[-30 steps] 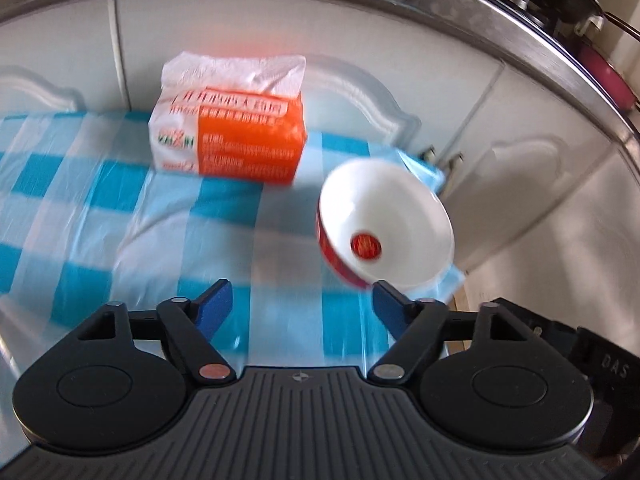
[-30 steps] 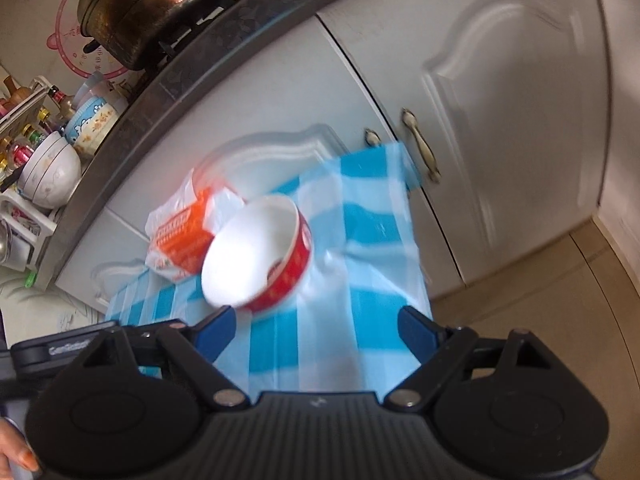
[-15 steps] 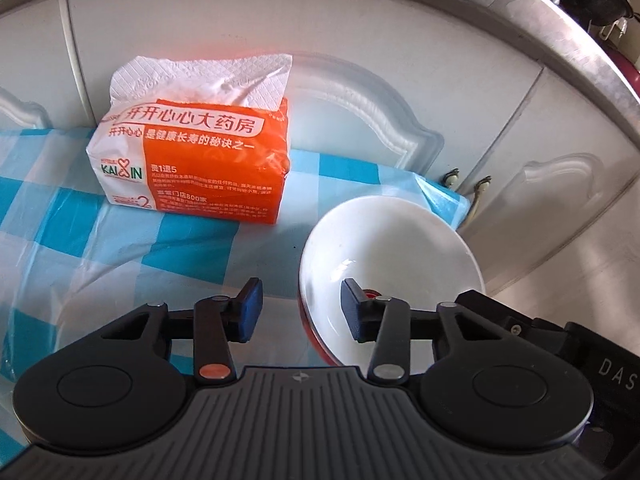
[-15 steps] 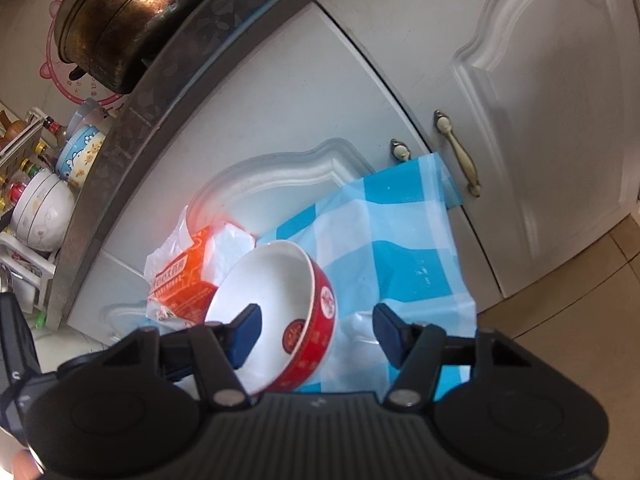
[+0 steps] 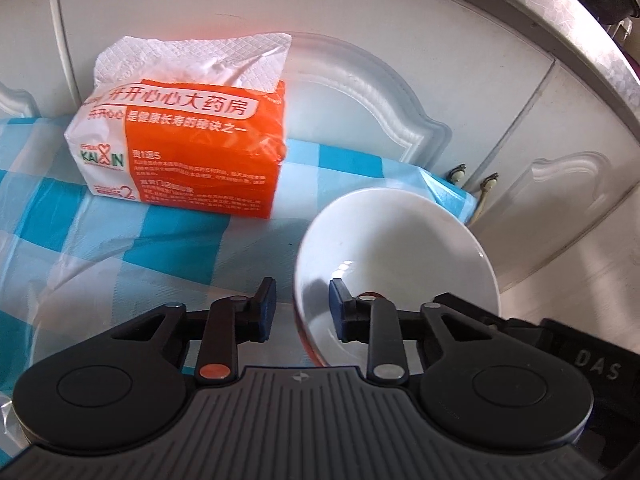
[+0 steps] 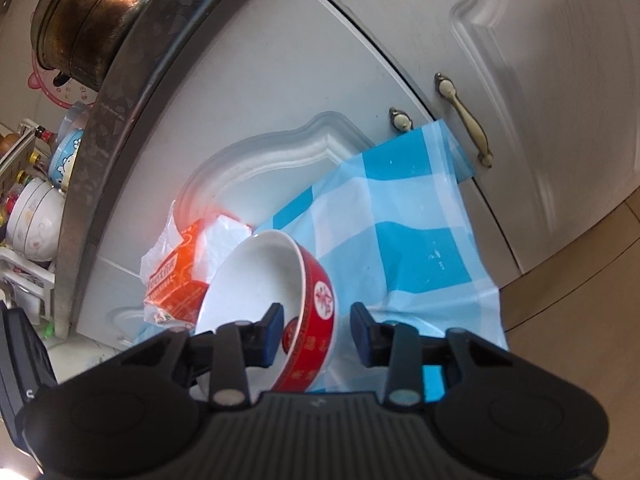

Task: Organize plates and bowls
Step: 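Close both grippers on the red bowl rim, then carry the red bowl with both grippers over the bowl stack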

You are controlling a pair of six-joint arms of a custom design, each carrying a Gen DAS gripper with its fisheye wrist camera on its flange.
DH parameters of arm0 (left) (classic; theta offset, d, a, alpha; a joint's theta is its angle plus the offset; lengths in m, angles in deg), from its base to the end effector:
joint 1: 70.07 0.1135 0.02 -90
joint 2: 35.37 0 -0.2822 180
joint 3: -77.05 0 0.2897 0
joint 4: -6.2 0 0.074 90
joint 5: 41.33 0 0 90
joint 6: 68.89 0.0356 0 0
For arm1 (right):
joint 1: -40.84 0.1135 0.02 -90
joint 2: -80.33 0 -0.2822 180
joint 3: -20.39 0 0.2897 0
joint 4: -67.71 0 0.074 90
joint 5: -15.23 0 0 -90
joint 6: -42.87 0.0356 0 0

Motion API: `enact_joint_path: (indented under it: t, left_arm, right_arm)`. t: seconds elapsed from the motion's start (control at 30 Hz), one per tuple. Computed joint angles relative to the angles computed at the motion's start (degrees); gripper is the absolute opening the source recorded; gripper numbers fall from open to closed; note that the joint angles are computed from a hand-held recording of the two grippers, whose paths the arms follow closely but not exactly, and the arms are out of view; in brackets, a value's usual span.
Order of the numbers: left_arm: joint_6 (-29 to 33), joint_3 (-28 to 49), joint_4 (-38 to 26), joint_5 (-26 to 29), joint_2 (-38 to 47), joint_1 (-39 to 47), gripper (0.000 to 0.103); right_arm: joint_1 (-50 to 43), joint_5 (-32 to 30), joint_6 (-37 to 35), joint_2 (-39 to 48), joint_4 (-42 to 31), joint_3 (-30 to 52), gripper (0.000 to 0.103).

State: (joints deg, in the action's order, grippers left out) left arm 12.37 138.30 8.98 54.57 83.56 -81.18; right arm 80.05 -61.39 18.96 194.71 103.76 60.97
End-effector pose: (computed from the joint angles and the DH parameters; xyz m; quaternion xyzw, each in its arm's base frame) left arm 0.3666 -0.0757 0.0262 0.0352 0.9517 -0.1002 0.2882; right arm 0.2401 0.1853 0.0258 0.2572 0.8554 0.2842 0.3485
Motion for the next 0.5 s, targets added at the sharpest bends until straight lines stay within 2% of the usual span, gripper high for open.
enact_joint_path:
  t: [0.5]
  left_arm:
    - [-0.55,-4.09,1.14,3.80,-3.78,0.30,0.027]
  right_arm:
    - [4.61,6.91,-2.79,-4.02,-10.00,2.08,0.029]
